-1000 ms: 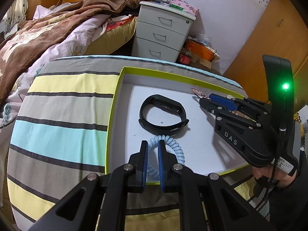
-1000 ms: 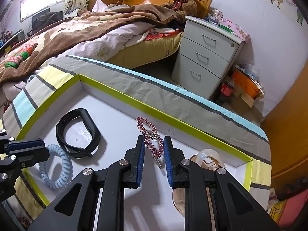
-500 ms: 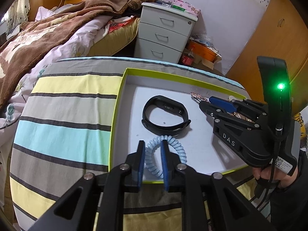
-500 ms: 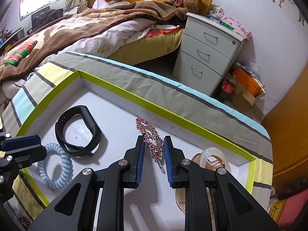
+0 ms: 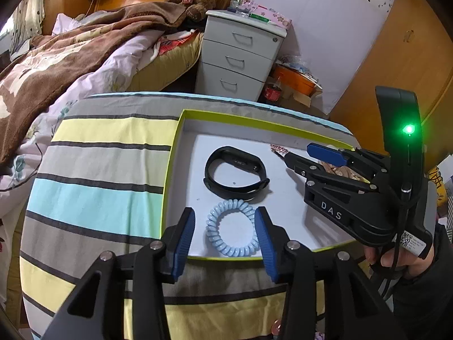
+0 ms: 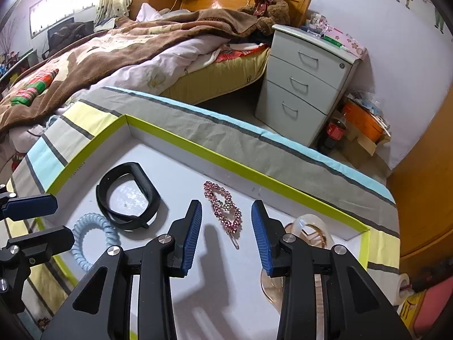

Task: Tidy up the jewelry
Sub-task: 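Open the left tool to drop the coil tie while the right tool releases the pink clip, then withdraw both open tools from the box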

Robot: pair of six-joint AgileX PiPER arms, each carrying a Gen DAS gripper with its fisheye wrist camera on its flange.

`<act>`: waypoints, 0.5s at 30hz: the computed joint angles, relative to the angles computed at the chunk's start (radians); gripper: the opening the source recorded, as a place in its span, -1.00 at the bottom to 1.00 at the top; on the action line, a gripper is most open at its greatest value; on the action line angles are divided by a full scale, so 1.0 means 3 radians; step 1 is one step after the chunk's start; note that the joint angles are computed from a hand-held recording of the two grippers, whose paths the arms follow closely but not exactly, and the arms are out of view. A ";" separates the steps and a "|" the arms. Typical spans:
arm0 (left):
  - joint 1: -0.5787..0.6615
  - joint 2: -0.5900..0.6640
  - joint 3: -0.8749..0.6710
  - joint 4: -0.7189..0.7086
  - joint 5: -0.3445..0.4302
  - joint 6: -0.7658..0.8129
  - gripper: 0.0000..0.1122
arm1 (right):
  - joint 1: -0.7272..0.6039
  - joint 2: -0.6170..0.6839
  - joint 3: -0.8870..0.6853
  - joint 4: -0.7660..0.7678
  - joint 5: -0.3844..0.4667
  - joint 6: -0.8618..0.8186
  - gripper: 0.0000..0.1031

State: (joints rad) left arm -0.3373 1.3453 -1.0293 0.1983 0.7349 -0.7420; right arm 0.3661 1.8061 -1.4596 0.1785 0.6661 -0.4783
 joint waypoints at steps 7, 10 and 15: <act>-0.0174 -0.0162 0.0028 0.0204 0.0105 -0.0245 0.00 | -0.0072 -0.0295 0.0257 0.0205 -0.0044 -0.0081 -0.27; -0.0264 -0.0225 0.0034 0.0315 0.0181 -0.0373 0.02 | -0.0103 -0.0431 0.0380 0.0323 -0.0051 -0.0172 -0.27; -0.0385 -0.0368 0.0084 0.0450 0.0283 -0.0548 0.10 | -0.0146 -0.0692 0.0604 0.0504 -0.0061 -0.0262 -0.27</act>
